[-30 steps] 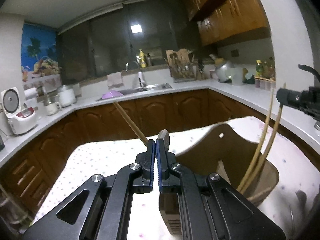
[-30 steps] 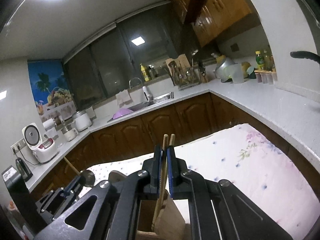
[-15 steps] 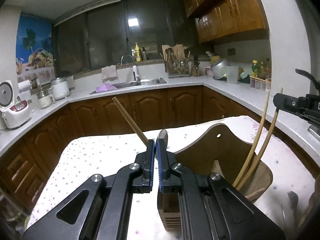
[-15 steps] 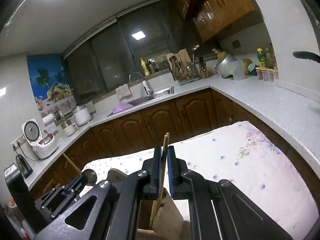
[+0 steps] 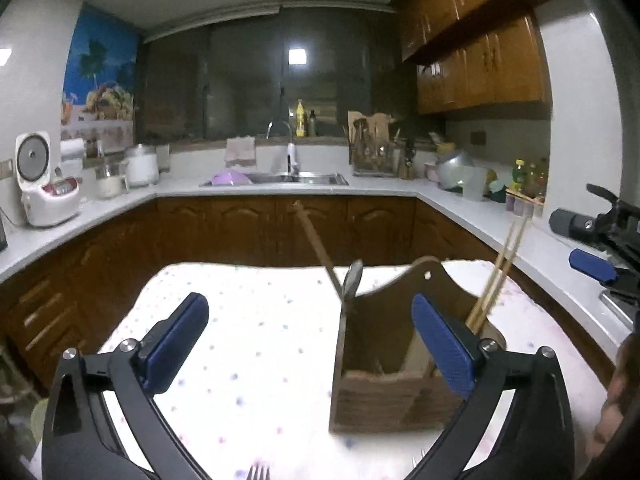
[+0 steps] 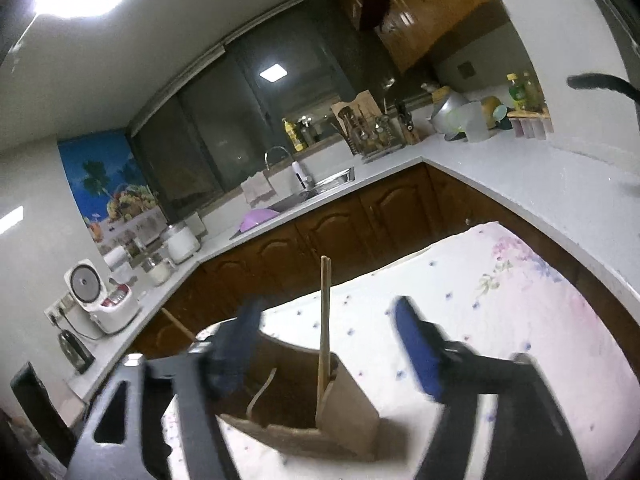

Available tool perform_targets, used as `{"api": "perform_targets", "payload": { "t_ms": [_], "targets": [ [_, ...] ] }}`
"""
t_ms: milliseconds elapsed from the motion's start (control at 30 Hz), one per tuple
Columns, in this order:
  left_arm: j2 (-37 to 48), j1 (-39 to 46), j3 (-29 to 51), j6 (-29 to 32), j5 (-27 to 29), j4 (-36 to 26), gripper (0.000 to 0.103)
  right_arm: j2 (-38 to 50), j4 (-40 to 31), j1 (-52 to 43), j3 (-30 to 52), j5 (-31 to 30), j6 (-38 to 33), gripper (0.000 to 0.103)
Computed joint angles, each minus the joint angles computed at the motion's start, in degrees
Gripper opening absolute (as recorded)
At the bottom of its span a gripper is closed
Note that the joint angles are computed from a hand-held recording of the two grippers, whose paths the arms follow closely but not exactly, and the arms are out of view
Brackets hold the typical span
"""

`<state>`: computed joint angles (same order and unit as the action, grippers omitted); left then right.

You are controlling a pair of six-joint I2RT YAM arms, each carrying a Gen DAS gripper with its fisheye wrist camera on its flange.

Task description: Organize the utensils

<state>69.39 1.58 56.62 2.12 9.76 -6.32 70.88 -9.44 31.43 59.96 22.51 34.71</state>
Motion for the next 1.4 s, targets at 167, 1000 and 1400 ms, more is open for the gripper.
{"api": "perform_targets", "payload": {
  "t_ms": [167,1000,1400],
  "targets": [
    [-4.54,5.77,-1.76,1.76,5.79,-7.53,0.103,-4.7,-2.88,4.26,-2.0,1.28,0.96,0.09],
    [-24.62,33.03,-6.22,25.45,31.33,-45.94,0.103,-11.92,-45.78,46.23,-1.15,33.52,36.54,0.091],
    [-25.06,41.05,-8.16,34.38,35.47,-52.1,0.103,-9.38,-50.68,51.44,-5.37,31.63,48.92,0.091]
  ]
}}
